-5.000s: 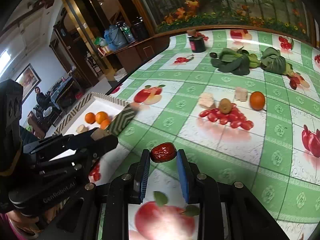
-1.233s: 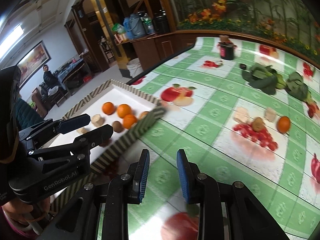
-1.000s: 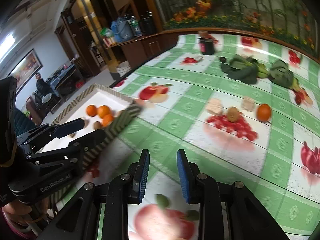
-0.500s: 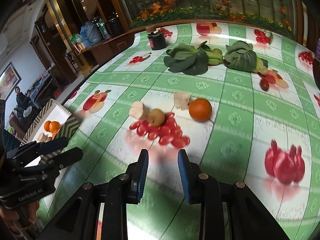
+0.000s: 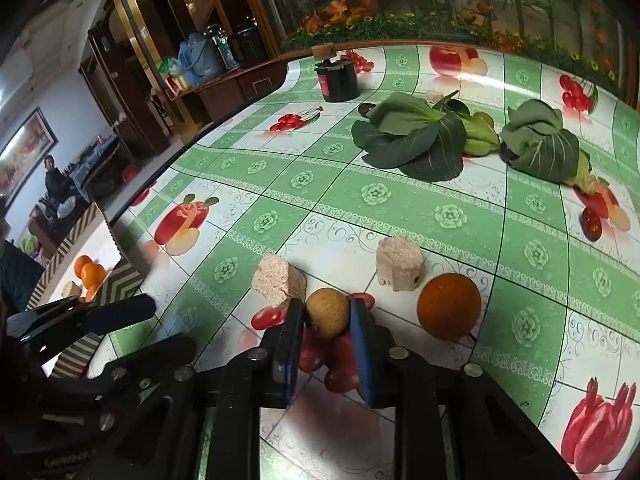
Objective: Organize fruits
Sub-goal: 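Grasp a porous tan block with the left gripper while the right gripper grasps a brown round fruit, then carry the porous tan block and brown fruit in both grippers over the tray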
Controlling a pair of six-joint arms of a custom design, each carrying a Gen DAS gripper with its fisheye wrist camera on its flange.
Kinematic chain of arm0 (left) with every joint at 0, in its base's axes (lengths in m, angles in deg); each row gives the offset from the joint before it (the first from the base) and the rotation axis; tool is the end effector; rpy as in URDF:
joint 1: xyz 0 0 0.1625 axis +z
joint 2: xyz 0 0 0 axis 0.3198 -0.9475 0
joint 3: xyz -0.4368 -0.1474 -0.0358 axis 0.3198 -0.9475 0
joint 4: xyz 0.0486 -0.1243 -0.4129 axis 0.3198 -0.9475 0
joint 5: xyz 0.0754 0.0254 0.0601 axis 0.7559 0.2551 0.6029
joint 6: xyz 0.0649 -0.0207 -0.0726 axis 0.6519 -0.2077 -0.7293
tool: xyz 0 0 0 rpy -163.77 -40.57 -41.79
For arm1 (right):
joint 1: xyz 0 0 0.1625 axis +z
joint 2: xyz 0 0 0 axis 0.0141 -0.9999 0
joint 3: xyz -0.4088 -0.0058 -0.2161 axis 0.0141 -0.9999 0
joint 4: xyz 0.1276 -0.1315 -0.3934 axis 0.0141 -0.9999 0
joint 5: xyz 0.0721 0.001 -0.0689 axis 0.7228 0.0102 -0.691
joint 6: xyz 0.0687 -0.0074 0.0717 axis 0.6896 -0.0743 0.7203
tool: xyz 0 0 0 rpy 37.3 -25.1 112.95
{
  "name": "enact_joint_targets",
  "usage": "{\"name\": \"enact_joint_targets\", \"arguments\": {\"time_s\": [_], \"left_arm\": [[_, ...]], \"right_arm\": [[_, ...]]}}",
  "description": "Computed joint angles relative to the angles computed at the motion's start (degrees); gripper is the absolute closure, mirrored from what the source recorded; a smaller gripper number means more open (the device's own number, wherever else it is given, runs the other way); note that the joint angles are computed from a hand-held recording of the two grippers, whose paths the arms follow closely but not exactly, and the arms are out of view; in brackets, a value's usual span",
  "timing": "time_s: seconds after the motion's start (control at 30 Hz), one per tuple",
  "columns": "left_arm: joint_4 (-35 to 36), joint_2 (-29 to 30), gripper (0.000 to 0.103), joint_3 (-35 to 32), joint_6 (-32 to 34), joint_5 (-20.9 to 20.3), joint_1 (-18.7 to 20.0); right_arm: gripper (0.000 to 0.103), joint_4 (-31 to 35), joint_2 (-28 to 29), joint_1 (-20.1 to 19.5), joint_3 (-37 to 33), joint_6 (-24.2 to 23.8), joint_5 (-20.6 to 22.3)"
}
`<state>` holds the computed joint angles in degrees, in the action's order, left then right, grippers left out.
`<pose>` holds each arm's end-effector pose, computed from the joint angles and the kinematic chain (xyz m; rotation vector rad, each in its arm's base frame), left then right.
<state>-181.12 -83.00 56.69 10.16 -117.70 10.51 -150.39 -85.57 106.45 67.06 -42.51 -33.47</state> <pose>-0.2143 -0.3430 0.1492 0.6668 2.4335 -0.4996 0.1956 -0.3412 0.1206 0.4159 -2.5464 0.7933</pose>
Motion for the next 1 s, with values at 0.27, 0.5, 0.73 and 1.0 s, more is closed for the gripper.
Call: {"name": "enact_joint_targets", "arguments": {"time_s": [0.27, 0.5, 0.73, 1.0], "left_arm": [[-8.75, 6.96, 0.05, -2.23, 4.33, -1.65, 1.97], [-13.74, 11.87, 0.05, -3.9, 7.57, -1.79, 3.39], [-14.92, 10.55, 0.073, -2.31, 8.31, -2.06, 3.01], [-9.05, 3.76, 0.073, 1.11, 2.93, -0.45, -0.33]], "right_arm": [[0.08, -2.33, -4.72, 0.89, 2.66, 1.0, -2.34], [0.08, -2.27, -7.73, -1.13, 4.03, 1.83, -0.06], [0.08, -1.45, -7.0, -0.54, 3.5, 1.6, 0.26], [0.08, -0.43, -5.13, 3.62, 3.6, 4.58, -2.54]]}}
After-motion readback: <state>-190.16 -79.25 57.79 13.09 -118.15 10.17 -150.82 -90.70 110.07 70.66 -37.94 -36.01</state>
